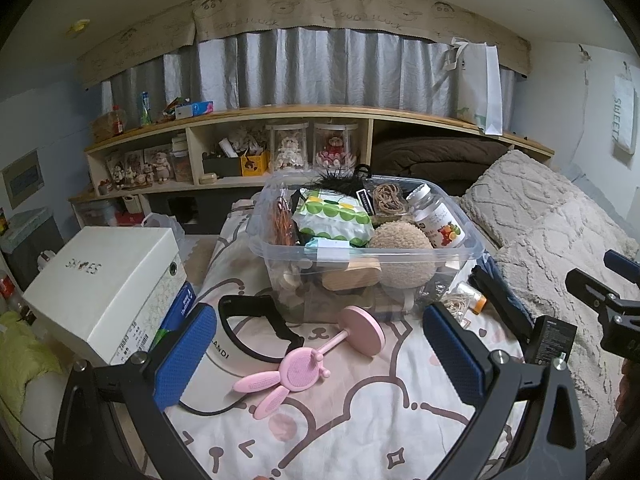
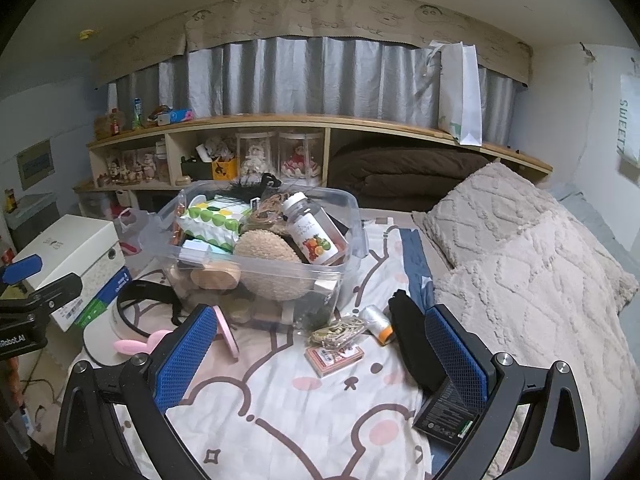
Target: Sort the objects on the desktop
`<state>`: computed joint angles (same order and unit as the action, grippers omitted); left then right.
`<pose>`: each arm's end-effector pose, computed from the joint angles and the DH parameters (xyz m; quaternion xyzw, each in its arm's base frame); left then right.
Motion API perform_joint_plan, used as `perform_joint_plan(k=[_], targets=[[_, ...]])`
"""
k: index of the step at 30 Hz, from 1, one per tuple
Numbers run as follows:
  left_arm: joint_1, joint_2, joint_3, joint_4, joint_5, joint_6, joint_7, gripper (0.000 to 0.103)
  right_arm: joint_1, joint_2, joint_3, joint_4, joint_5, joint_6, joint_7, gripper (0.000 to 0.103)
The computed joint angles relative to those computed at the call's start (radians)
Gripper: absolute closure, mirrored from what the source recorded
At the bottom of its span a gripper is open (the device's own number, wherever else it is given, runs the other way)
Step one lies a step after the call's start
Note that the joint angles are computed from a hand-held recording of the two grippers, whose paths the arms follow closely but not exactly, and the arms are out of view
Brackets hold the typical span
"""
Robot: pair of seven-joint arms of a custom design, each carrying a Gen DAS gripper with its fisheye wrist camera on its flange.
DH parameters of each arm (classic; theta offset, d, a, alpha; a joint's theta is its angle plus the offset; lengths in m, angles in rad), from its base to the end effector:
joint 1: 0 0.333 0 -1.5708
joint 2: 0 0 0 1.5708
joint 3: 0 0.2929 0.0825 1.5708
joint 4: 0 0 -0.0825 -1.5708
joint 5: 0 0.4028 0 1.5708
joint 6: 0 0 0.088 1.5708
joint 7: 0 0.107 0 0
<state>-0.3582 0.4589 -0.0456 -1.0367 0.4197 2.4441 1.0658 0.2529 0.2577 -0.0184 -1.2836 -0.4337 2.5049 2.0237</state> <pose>0.6823 -0.2795 0.6810 -0.5972 0.6398 -0.3630 0.3196 0.6725 0.1660 0.7001 -0.6157 0.6149 -0.3700 0.3254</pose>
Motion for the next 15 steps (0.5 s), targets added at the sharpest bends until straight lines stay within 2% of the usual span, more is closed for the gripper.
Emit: perform_joint_plan(k=[8,15], targets=[[-0.005,0.053,-0.004,0.055,-0.024,-0.03,0.02,0.0,-0.009,0.033,-0.001,0.021,0.031,-0.03,-0.021,0.0],[-0.005,0.082,-0.01,0.073,-0.074,-0.014,0.033,0.0,-0.015,0.073,-0.002,0.046,0.065,-0.076,-0.041,0.0]])
